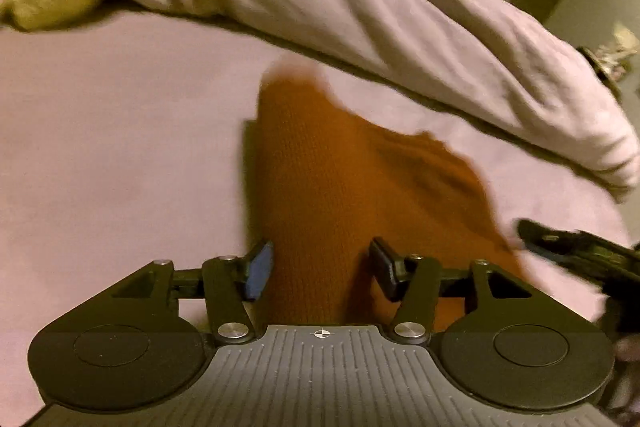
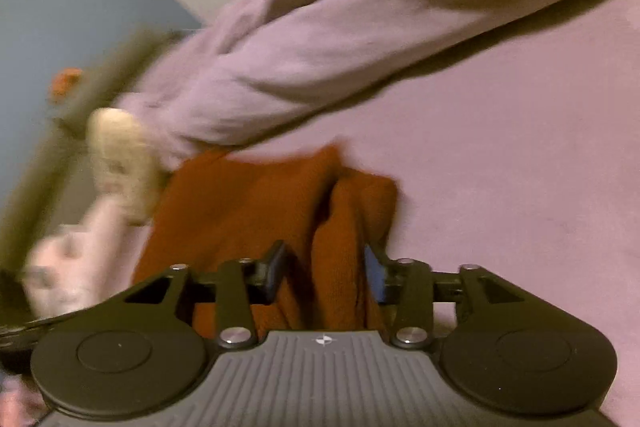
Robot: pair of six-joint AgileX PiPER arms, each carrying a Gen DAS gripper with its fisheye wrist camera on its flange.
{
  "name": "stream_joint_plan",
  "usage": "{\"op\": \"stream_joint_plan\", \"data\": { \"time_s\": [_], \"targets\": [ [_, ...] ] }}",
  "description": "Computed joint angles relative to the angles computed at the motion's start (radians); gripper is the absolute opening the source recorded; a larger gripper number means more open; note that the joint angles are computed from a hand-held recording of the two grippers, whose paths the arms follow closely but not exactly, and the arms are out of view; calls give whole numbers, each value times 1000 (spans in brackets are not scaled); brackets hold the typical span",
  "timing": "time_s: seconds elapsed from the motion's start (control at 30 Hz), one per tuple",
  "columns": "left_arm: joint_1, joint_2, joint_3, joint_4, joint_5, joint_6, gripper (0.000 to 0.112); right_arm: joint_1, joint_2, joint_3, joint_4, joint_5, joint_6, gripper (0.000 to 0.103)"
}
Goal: Fold small clothes
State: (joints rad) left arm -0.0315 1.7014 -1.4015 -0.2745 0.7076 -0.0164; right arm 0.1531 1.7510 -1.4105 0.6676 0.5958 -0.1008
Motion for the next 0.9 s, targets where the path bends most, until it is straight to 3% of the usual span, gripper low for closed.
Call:
{"op": "stream_joint_plan", "data": {
  "time_s": [0.03,0.1,0.2,0.37,0.47,0.57,0.7,0.77,0.9],
  "targets": [
    [3,-38,44,28,-45,-13,63,31,-37,36,-100,-51,60,44],
    [-10,-94,101,128,-129,-132,85,97,-115,95,-300,-131,167,43],
    [-43,-108,117,253,-210,-358,95,215,-176,121,-589,-184,349,42],
    [-155,23,2,686,-148,-850,97,396,-104,41,-1089,-171,612,38],
    [-187,106,-72,787,-90,-939,97,471,-30,-17,-1389,-134,826,35],
    [-209,142,-70,992,-88,-1132,98,473,61,-132,-1496,-111,980,35],
    [-192,219,-95,855,-126,-1027,100,450,156,-207,-1548,-156,1071,37],
    [-212,247,-87,892,-128,-1079,100,449,194,-182,-1676,-158,1161,39],
    [-221,279,-65,978,-179,-1161,102,437,176,-17,-2045,-181,1561,39]
  ]
}}
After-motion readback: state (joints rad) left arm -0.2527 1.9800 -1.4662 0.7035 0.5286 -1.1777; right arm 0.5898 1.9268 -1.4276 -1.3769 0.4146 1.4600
